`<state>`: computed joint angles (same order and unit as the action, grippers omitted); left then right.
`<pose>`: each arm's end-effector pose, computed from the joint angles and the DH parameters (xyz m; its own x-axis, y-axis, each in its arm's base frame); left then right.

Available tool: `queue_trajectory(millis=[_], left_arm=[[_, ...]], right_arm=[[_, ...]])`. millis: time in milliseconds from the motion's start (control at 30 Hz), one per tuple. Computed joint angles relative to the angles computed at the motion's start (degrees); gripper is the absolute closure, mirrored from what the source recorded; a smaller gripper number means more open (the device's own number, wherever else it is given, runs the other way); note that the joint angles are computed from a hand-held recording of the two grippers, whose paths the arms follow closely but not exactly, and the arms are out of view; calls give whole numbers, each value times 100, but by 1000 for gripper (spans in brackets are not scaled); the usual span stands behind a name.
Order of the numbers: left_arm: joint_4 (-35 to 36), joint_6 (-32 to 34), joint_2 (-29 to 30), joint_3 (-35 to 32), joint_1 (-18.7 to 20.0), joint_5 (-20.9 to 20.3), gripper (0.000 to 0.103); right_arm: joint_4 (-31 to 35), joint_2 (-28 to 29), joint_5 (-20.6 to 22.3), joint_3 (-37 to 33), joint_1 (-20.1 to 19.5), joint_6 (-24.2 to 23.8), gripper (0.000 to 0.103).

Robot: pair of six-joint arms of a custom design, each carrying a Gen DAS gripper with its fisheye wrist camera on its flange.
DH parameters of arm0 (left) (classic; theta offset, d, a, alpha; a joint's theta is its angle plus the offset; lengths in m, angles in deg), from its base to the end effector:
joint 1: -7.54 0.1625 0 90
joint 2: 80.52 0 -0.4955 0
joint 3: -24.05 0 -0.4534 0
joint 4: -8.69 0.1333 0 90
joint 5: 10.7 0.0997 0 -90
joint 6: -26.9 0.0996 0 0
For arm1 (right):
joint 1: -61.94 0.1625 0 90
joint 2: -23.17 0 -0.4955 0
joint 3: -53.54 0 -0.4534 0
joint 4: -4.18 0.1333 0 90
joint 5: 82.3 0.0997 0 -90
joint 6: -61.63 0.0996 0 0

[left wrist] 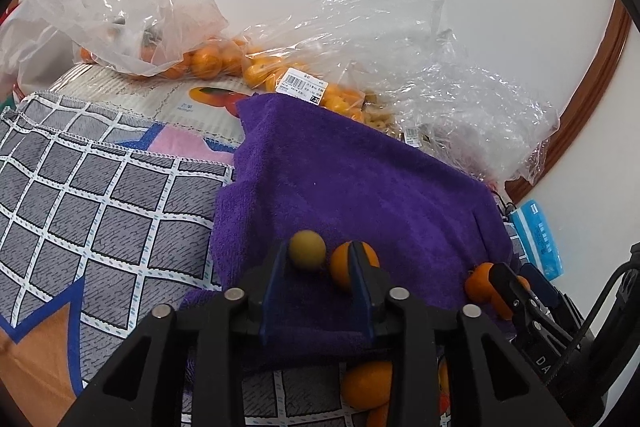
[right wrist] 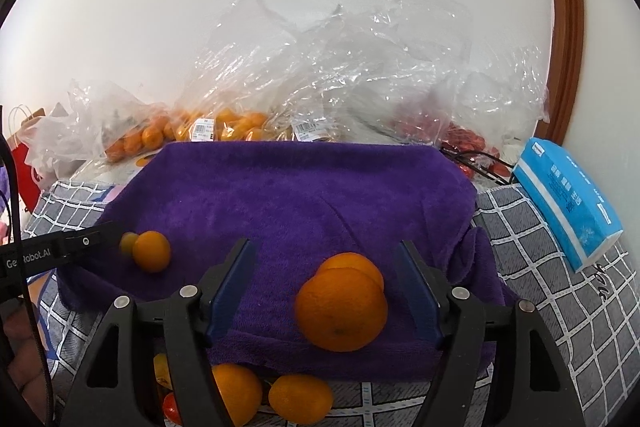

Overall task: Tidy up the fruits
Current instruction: 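Open the right gripper onto the towel while the left gripper releases its yellow-green fruit, then withdraw both open grippers from the towel back toward the fruit cluster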

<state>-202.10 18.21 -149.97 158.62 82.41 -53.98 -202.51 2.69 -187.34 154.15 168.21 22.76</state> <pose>0.0741 -0.5145 0.2590 -0.8316 -0.4791 -0.2811 0.0218 0.4775 -0.8784 0.2935 -0.6220 -0.1287 -0.6143 -0.5790 0.5361 -0.7842 0.5237 -0.3330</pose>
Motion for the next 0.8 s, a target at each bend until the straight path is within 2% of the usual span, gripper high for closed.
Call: queue_trajectory(millis=[200,367,533,600,700,800], left_arm=[[-159,55,23,25,-63,65,61],[-222,30,32,37,-92,164,60],[-386,83,79,50,-127,278,60],[-472,147,112,52,-156,363,60],[-563,329,144,47,-213,457,60],[-746,504,172,64,-288,503,60]], right_arm=[[-176,15,43,16,0,-11,27],[-193,-33,126,50,-17,24,27],[-50,-154,204,80,-15,355,27],[47,-229,123,116,19,453,27],[272,-403,219,268,18,540,27],[259,-494,163,430,28,484,27]])
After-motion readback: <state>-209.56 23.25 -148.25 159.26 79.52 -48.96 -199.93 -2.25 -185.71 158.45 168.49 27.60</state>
